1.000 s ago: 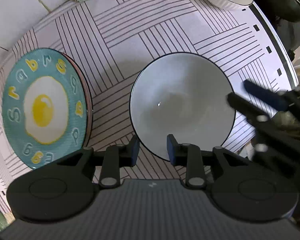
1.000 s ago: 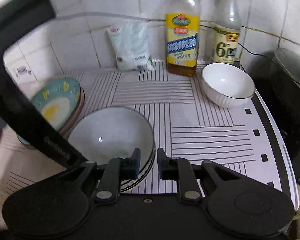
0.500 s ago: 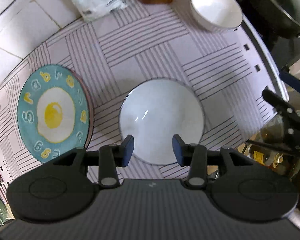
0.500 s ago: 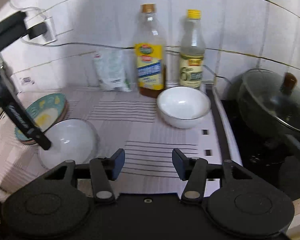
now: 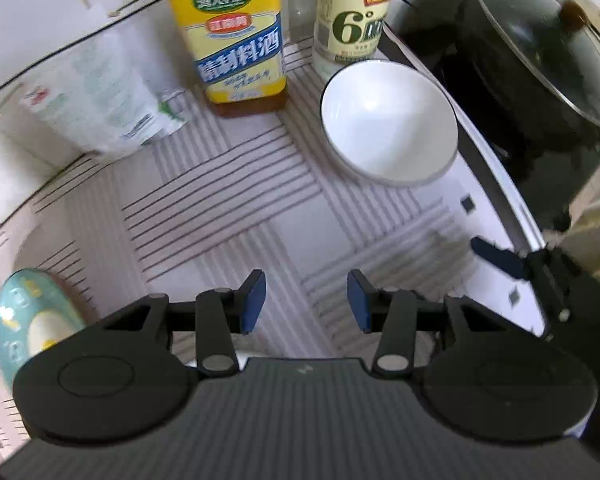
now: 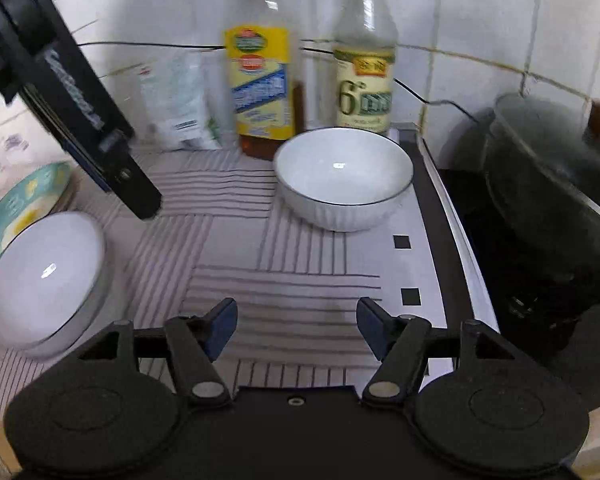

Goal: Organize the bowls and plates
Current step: 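Move the left tool to the third white bowl and grasp its rim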

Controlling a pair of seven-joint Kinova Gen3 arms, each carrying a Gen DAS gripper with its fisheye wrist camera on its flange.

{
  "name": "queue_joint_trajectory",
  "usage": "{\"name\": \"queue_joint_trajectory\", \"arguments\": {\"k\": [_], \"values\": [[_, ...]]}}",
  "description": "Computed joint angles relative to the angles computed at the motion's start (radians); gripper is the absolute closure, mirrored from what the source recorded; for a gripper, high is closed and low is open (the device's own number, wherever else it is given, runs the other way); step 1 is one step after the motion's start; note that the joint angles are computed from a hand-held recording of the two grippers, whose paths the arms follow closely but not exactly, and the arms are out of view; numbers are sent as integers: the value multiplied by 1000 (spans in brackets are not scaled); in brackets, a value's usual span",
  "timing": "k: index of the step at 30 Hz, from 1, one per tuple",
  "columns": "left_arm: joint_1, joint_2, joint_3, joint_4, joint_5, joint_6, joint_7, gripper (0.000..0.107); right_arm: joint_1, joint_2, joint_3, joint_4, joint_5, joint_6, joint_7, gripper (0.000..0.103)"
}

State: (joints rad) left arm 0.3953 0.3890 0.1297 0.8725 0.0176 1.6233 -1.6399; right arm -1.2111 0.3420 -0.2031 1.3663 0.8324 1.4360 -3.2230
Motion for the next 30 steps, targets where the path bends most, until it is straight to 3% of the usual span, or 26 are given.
{"name": "queue_joint_trajectory", "arguments": {"k": [7,13,16,18,19,24,28,30], "values": [[-61,25,19,-34,123,-85,28,64,30,28,36,45,63,-50,-69,31],[-27,78,25,-77,106,-121,9,61,58,50,61,51,97,-53,-101,28],[6,85,4,-30,68,-213,0,54,79,49,59,49,85,-59,-65,28],[2,109,8,-27,68,-228,-13,54,85,37,58,68,91,-79,-67,20],[1,119,7,-28,68,-230,-14,54,87,33,59,82,101,-92,-79,10],[-20,148,13,-10,95,-271,-23,53,90,46,61,114,166,-113,-117,6],[-44,175,23,-16,128,-269,-33,60,99,75,70,101,188,-125,-68,1],[-58,190,34,-22,150,-257,-54,79,108,85,78,101,193,-141,-57,0]]}}
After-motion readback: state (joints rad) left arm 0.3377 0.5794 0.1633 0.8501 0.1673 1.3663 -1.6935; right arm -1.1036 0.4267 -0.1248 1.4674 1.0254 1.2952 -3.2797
